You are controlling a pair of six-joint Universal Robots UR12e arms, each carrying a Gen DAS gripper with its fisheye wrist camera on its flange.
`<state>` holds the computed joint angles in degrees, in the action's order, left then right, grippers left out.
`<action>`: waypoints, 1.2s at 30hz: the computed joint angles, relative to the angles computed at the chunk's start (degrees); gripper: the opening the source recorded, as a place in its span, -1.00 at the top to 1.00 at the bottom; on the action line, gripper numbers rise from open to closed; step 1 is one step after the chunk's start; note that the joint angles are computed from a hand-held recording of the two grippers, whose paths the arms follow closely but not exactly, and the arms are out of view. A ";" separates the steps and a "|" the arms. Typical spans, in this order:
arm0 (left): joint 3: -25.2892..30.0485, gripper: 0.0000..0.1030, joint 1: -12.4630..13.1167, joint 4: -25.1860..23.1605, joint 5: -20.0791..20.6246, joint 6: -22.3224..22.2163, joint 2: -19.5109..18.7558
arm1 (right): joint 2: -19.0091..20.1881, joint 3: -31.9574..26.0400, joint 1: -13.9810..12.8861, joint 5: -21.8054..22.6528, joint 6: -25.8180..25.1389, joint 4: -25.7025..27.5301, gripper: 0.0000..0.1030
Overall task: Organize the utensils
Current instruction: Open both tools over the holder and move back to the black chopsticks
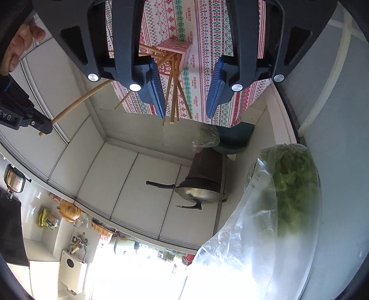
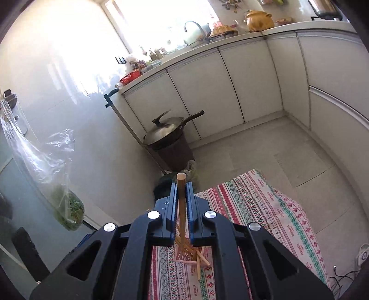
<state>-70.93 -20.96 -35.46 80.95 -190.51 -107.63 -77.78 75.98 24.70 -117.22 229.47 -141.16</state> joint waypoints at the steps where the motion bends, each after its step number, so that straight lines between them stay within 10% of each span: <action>1: -0.06 0.34 -0.15 -0.11 0.23 0.08 -0.09 | 0.47 -0.05 -0.12 0.16 0.22 0.29 0.84; 8: 0.88 0.32 -0.94 -1.90 1.47 2.02 -0.92 | 2.24 0.62 -0.38 1.13 0.19 0.87 0.74; 22: -1.72 -0.26 -2.81 3.64 4.85 4.21 1.19 | 0.37 1.65 4.78 -12.74 -7.28 3.01 0.21; 36: -3.95 -0.58 -3.89 3.73 6.80 5.68 2.49 | -1.59 4.15 6.44 -17.86 -2.12 8.58 -0.35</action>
